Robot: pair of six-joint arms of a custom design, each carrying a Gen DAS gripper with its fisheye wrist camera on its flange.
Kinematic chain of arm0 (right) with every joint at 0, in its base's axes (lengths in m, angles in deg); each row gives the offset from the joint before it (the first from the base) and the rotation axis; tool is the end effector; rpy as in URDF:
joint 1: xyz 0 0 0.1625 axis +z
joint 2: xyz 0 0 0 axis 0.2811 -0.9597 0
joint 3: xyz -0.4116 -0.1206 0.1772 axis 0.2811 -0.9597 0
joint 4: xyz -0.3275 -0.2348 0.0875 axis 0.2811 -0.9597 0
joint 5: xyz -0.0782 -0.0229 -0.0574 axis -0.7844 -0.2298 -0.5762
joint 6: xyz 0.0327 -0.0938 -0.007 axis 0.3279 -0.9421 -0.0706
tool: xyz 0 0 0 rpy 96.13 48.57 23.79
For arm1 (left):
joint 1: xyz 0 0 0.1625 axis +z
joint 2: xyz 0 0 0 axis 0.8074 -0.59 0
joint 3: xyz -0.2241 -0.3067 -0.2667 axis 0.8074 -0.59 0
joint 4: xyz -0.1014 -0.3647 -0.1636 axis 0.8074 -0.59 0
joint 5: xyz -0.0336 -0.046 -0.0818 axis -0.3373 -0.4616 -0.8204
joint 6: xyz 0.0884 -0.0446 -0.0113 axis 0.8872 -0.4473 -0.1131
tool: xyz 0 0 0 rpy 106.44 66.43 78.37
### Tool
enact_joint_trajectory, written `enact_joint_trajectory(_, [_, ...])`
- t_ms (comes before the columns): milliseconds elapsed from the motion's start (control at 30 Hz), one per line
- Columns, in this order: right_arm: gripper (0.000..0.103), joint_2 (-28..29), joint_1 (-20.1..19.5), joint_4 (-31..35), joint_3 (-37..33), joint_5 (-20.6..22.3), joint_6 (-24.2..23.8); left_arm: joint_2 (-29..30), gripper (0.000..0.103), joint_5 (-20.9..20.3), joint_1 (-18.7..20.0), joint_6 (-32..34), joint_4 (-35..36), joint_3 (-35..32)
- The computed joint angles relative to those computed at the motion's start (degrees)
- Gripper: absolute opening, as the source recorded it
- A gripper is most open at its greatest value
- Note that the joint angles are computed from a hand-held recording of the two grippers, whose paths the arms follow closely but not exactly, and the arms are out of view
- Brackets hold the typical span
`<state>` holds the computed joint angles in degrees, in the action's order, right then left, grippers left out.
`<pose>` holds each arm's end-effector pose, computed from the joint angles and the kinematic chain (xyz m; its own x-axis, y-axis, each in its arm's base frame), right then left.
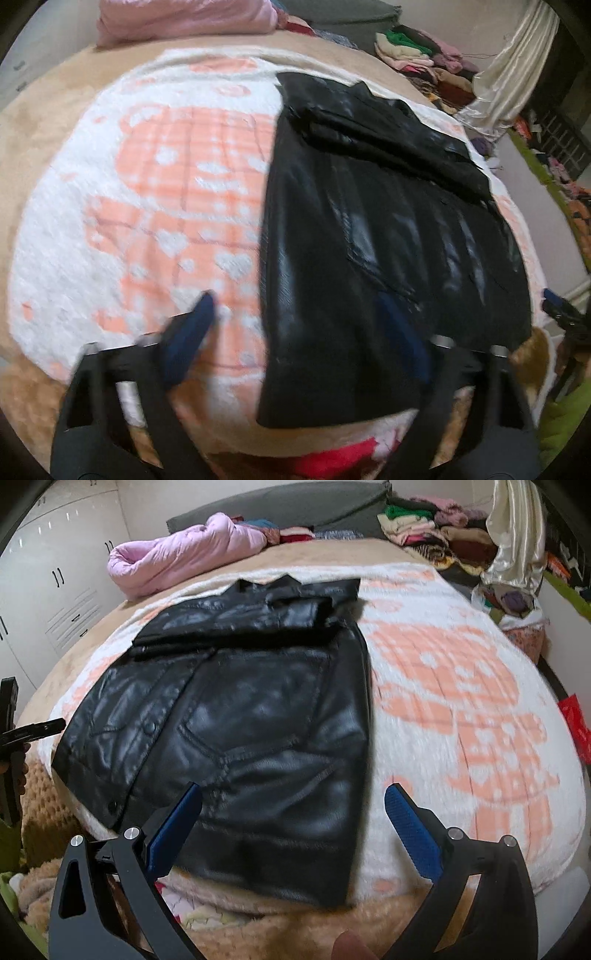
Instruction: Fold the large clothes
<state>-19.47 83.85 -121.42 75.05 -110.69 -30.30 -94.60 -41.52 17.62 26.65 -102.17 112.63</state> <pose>0.2237 -0.7360 0.1819 -0.7815 -0.2958 0.5493 -0.5200 0.7954 -0.3114 -0.0225 -0.6753 0.2761 -0.8748 -0.1144 -0.4707 0.1831 0.8215 -0.5401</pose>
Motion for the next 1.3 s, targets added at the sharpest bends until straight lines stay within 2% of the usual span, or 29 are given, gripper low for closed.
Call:
enact_joint_trajectory(67, [0.098, -0.7, -0.4, 0.7, 1.1, 0.2, 0.0, -0.2, 0.052, -1.7, 0.4, -1.0, 1.2, 0.3])
enact_joint_trajectory(100, [0.098, -1.1, -0.7, 1.3, 1.5, 0.4, 0.1, -0.3, 0.052, -2.1, 0.6, -1.3, 1.7, 0.4])
enact_joint_trajectory(267, [0.095, -1.8, -1.7, 4.5, 2.3, 1.7, 0.9, -0.6, 0.052, -3.6, 1.1, -3.0, 3.4, 1.2])
enact_joint_trajectory(300, [0.086, -1.8, -1.9, 5.4, 2.2, 2.4, 0.9, -0.5, 0.053, -3.7, 1.2, -3.3, 3.4, 1.3])
enact_joint_trajectory(367, [0.081, -1.5, -2.4, 7.3, 1.7, 3.2, 1.6, -0.5, 0.055, -4.6, 1.6, -3.9, 3.5, 1.4])
enact_joint_trajectory(467, [0.082, -0.4, -3.2, 8.2, 0.8, 3.4, 3.1, 0.1, 0.06, -4.5, 1.6, -3.8, 3.7, 1.0])
enact_joint_trajectory(567, [0.082, -0.3, -3.7, 7.2, 1.0, 5.4, 3.6, 0.9, 0.061, -3.6, 1.4, -3.3, 3.0, 0.7])
enact_joint_trajectory(633, [0.078, -0.7, -4.1, 6.8, 1.4, 7.3, 3.7, 1.6, 0.046, -1.9, 0.9, -3.1, 2.7, 0.4])
enact_joint_trajectory(667, [0.07, -0.9, -4.1, 6.6, 1.7, 7.8, 3.5, 1.8, 0.039, -0.8, 0.6, -2.9, 2.7, 0.4])
enact_joint_trajectory(700, [0.057, -1.1, -4.1, 5.6, 2.2, 7.7, 3.1, 1.8, 0.025, -0.8, 0.3, -2.4, 2.3, 0.5])
enact_joint_trajectory(733, [0.048, -1.4, -4.2, 5.0, 2.7, 8.2, 2.9, 1.8, 0.021, -1.1, 0.1, -2.1, 1.5, 0.8])
enact_joint_trajectory(767, [0.031, -2.0, -4.5, 4.5, 3.3, 9.7, 3.3, 1.7, 0.017, -1.0, -0.1, -1.9, 1.2, 1.0])
enact_joint_trajectory(800, [0.024, -2.3, -4.7, 4.2, 3.5, 10.5, 3.8, 1.5, 0.014, -1.0, -0.3, -1.6, 0.8, 1.2])
enact_joint_trajectory(867, [0.021, -3.0, -4.7, 2.9, 4.5, 11.6, 4.4, 0.7, 0.012, -1.8, -0.5, -1.2, -0.6, 2.0])
enact_joint_trajectory(967, [0.019, -3.7, -3.9, 1.0, 6.0, 11.5, 2.8, -0.4, 0.007, -2.1, -1.3, -0.3, -2.3, 3.0])
enact_joint_trajectory(1133, [0.018, -6.6, -3.9, 1.5, 8.4, 16.1, 2.5, -3.2, 0.006, -3.8, -2.0, 0.1, -3.2, 4.6])
enact_joint_trajectory(1200, [0.018, -7.8, -4.0, 2.2, 8.5, 17.6, 2.4, -4.6, 0.006, -5.8, -2.0, -0.1, -3.8, 5.4])
enact_joint_trajectory(1300, [0.018, -9.3, -4.1, 1.7, 8.6, 21.1, 3.1, -6.6, 0.005, -11.7, -1.0, -1.5, -5.2, 5.3])
